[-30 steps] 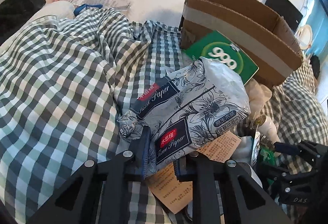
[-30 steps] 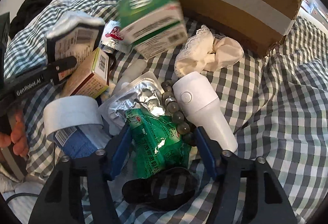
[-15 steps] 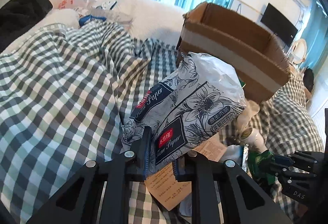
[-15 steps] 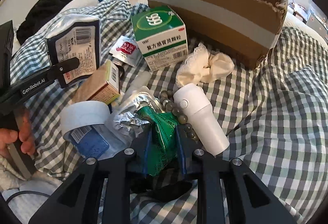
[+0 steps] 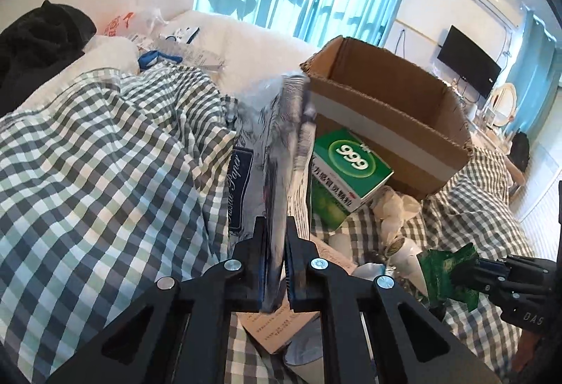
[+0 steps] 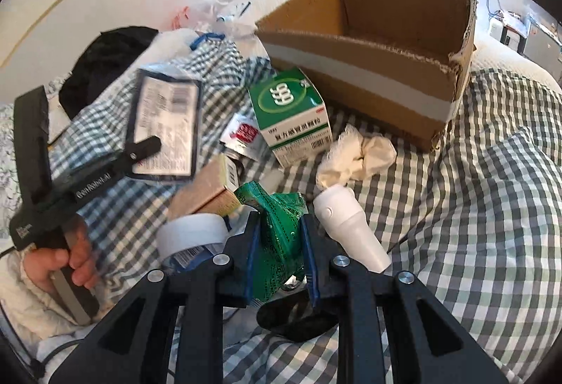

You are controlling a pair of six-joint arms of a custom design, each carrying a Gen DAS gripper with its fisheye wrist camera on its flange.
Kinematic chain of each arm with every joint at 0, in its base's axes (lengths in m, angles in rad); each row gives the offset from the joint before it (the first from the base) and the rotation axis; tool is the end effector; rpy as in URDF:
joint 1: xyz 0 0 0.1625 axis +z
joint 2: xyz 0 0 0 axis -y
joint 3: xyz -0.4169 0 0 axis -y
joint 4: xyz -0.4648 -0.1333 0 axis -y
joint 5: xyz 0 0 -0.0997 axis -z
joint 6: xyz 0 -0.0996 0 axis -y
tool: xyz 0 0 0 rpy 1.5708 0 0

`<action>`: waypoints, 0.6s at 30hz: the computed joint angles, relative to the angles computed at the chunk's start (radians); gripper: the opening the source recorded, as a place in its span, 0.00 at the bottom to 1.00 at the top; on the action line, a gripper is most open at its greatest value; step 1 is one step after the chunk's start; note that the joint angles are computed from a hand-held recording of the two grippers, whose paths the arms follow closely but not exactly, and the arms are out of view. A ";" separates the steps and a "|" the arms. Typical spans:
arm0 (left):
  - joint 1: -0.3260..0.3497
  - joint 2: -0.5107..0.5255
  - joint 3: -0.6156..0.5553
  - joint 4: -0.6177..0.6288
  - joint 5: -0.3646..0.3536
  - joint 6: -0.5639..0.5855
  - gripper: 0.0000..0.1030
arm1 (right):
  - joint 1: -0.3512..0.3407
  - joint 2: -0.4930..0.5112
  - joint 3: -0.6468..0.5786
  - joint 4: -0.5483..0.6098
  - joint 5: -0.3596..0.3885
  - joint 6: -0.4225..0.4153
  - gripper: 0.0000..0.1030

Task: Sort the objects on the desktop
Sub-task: 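Grasp the tissue-paper pack with the left tool while the right tool grasps the green sachet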

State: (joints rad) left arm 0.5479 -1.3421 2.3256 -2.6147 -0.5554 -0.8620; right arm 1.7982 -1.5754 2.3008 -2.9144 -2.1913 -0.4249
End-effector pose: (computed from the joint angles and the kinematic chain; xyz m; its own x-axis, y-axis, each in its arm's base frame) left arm -0.2747 -0.4229 0.1352 -0.8541 -0.1191 -0.5062 0.3129 0.6598 -0.6832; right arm 0.1803 -0.4449 0.2628 -0.7156 -0.1953 0.6706 -0.5255 0.7831 -0.3327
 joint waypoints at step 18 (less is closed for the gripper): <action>0.060 0.112 -0.134 0.051 -0.175 0.137 0.09 | -0.001 -0.020 -0.047 0.016 0.039 -0.018 0.21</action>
State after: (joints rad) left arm 0.6079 -1.2297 2.1916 -2.5640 -0.7302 -0.7245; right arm 1.7968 -1.5957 2.2542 -2.8988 -2.1518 -0.4433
